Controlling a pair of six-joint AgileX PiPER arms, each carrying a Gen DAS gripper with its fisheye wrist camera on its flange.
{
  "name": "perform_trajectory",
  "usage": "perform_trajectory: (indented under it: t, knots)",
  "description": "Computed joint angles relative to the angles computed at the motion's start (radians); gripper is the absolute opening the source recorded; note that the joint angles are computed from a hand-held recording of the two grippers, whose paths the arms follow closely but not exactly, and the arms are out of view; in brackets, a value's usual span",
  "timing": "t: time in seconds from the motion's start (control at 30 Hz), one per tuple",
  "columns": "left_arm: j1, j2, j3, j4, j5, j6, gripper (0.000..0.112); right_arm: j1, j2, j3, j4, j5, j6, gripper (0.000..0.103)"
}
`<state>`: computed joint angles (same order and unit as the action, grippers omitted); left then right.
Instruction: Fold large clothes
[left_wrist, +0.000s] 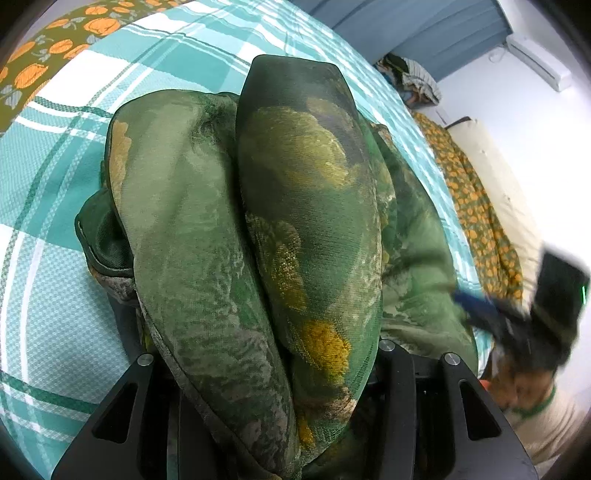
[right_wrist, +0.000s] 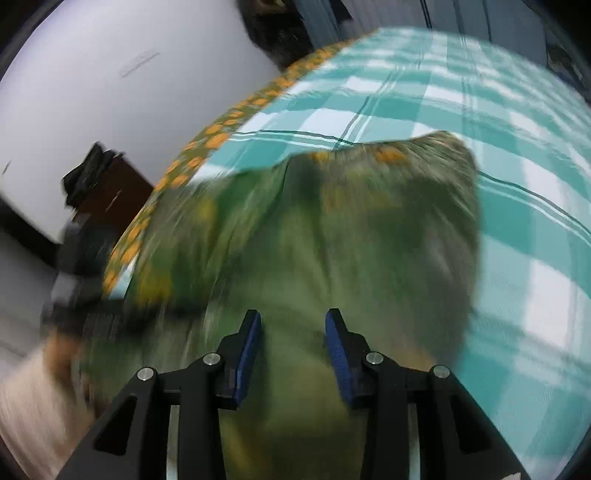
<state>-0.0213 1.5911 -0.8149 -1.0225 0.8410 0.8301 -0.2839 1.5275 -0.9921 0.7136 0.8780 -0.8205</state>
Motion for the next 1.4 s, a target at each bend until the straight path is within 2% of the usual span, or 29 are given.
perform_trajectory:
  t: [0.03,0.1,0.17,0.37,0.4,0.47,0.57,0.63,0.73,0.83,0.9,0.93,1.0,1.1,1.2,1.27,1.4]
  knots:
    - [0.003,-0.001,0.001,-0.001,0.003,0.000,0.045,-0.048,-0.099,0.083,-0.002,0.024,-0.023,0.037]
    - [-0.004,0.011,-0.011,-0.004,-0.003,-0.006,0.045,-0.113,-0.196,0.154,-0.015,0.076,-0.041,0.037]
    - [-0.013,0.009,-0.008,-0.008,-0.012,-0.007,0.046,-0.152,-0.276,0.246,-0.022,0.060,-0.064,0.037]
    - [-0.065,-0.014,-0.005,0.025,-0.073,-0.087,0.047,-0.011,-0.234,0.396,0.021,-0.264,-0.076,0.037]
    - [-0.069,-0.019,-0.004,0.029,-0.077,-0.097,0.047,0.016,-0.248,0.395,-0.018,-0.282,-0.029,0.037]
    - [-0.075,-0.032,-0.003,0.043,-0.084,-0.116,0.048,0.028,-0.267,0.364,-0.095,-0.245,0.062,0.037]
    - [-0.095,-0.077,-0.015,0.108,-0.082,-0.223,0.054,0.064,-0.328,0.287,-0.256,-0.163,0.240,0.039]
    - [-0.097,-0.114,-0.024,0.144,-0.059,-0.282,0.060,0.096,-0.378,0.246,-0.277,-0.162,0.279,0.039]
    - [-0.084,-0.176,-0.037,0.212,-0.006,-0.358,0.066,0.157,-0.340,0.165,-0.229,-0.150,0.274,0.039]
    - [0.032,-0.269,-0.004,0.200,0.061,-0.314,0.077,0.269,-0.215,0.096,-0.156,-0.174,0.224,0.039]
    - [0.136,-0.318,0.033,0.200,0.060,-0.288,0.087,0.344,-0.130,0.070,-0.163,-0.204,0.245,0.039]
    - [0.176,-0.330,0.052,0.197,0.050,-0.276,0.088,0.382,-0.096,0.065,-0.191,-0.233,0.280,0.039]
    - [0.286,-0.304,0.086,0.150,0.065,-0.208,0.088,0.443,-0.034,0.052,-0.273,-0.284,0.372,0.040]
    - [0.385,-0.189,0.142,-0.033,0.146,-0.029,0.088,0.491,-0.013,0.071,-0.345,-0.365,0.468,0.040]
    - [0.387,-0.040,0.167,-0.212,0.236,0.141,0.088,0.516,-0.020,0.076,-0.424,-0.385,0.545,0.040]
    - [0.336,0.039,0.159,-0.291,0.262,0.202,0.092,0.536,-0.027,0.087,-0.470,-0.395,0.586,0.039]
    - [0.174,0.010,0.150,-0.329,0.118,0.203,0.102,0.557,-0.030,0.091,-0.518,-0.398,0.642,0.039]
